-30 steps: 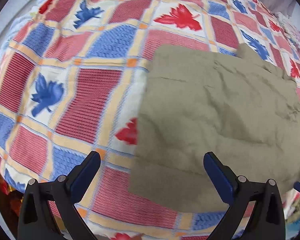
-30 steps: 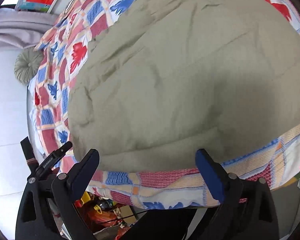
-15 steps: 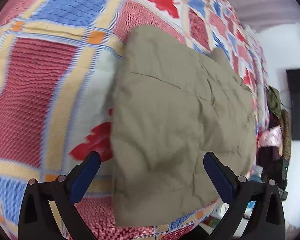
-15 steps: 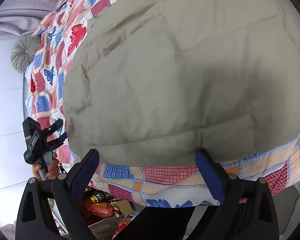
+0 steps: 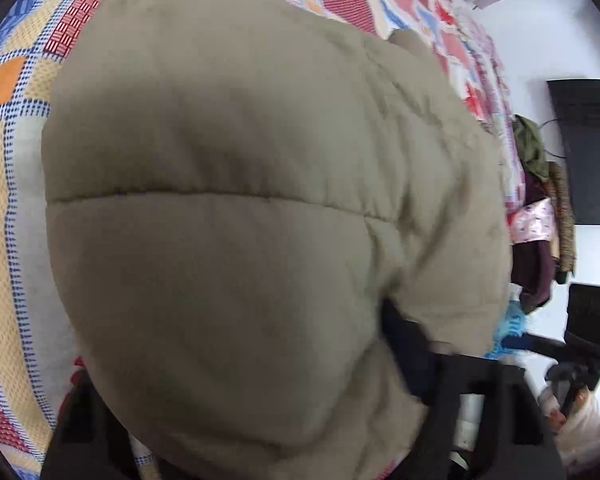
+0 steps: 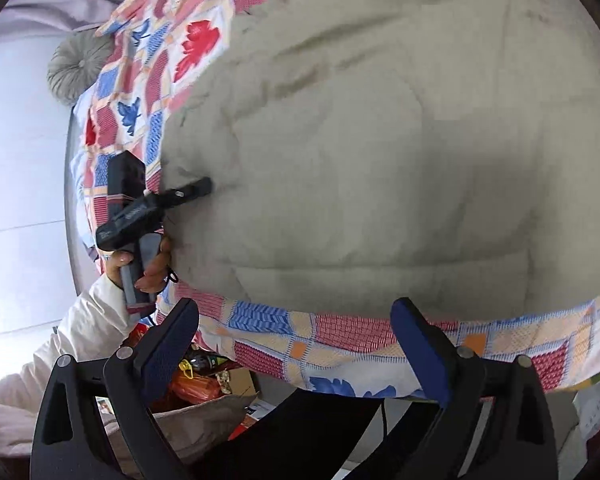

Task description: Fold large clothes

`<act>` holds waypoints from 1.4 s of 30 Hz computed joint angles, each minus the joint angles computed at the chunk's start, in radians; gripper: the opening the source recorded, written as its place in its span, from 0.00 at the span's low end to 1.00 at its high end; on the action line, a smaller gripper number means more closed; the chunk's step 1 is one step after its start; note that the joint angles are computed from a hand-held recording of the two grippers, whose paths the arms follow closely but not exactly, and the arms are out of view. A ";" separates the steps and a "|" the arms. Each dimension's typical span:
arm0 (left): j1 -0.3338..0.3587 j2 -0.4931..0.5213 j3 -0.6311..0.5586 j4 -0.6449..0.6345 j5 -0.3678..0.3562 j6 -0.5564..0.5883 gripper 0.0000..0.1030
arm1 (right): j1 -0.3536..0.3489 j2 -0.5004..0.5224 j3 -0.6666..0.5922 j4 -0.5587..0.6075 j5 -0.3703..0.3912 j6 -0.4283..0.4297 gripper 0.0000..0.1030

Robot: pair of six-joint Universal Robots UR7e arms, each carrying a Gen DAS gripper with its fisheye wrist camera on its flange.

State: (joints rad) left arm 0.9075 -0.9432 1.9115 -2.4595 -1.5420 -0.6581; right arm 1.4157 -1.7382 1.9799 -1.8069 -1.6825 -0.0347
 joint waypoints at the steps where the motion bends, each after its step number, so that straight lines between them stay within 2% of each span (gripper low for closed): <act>1: 0.007 -0.006 0.005 -0.018 -0.033 -0.010 0.35 | 0.012 0.005 -0.005 -0.018 -0.011 -0.001 0.95; 3: -0.013 -0.012 -0.004 -0.001 -0.010 -0.019 0.27 | 0.033 0.012 -0.003 -0.093 -0.049 -0.010 0.95; 5: -0.038 -0.019 -0.016 0.020 0.009 -0.030 0.24 | 0.052 0.021 0.011 -0.196 -0.103 -0.021 0.83; 7: -0.056 -0.031 -0.021 0.030 0.017 -0.057 0.24 | 0.061 0.039 0.026 -0.300 -0.141 -0.049 0.14; 8: -0.066 -0.038 -0.024 0.032 0.018 -0.077 0.24 | 0.065 0.058 0.025 -0.332 -0.170 -0.048 0.10; 11: -0.105 -0.057 -0.045 0.050 0.037 -0.129 0.24 | 0.050 0.114 0.051 -0.482 -0.186 -0.084 0.10; 15: -0.186 -0.066 -0.091 0.081 0.050 -0.171 0.24 | -0.006 0.194 0.063 -0.579 -0.110 -0.076 0.10; 17: -0.223 -0.035 -0.148 0.115 0.052 -0.179 0.24 | -0.031 0.219 0.069 -0.608 -0.071 -0.066 0.10; 19: -0.260 0.009 -0.215 0.143 0.053 -0.200 0.24 | -0.060 0.238 0.066 -0.614 -0.028 -0.054 0.08; 23: -0.320 0.120 -0.371 0.243 0.077 -0.212 0.24 | -0.094 0.260 0.059 -0.605 0.011 -0.064 0.06; 26: -0.345 0.206 -0.500 0.330 0.074 -0.195 0.24 | -0.117 0.258 0.033 -0.540 0.053 -0.053 0.06; 30: -0.374 0.364 -0.737 0.525 0.060 -0.137 0.24 | -0.150 0.181 0.000 -0.425 0.098 -0.052 0.06; 34: -0.379 0.481 -0.896 0.626 0.003 -0.045 0.25 | -0.209 0.044 -0.004 -0.365 0.092 -0.073 0.10; 35: -0.373 0.497 -0.909 0.627 -0.028 -0.019 0.30 | -0.239 0.001 -0.003 -0.346 0.100 -0.077 0.10; 36: -0.367 0.517 -0.926 0.621 -0.065 -0.002 0.47 | -0.266 -0.033 -0.004 -0.325 0.107 -0.080 0.10; 38: -0.360 0.555 -0.951 0.592 -0.118 0.006 0.64 | -0.323 -0.093 -0.004 -0.282 0.124 -0.093 0.10; 40: -0.355 0.585 -0.958 0.545 -0.147 0.046 0.64 | -0.376 -0.143 -0.002 -0.241 0.138 -0.108 0.10; 42: -0.346 0.603 -0.933 0.488 -0.143 0.078 0.64 | -0.423 -0.184 0.000 -0.202 0.151 -0.121 0.10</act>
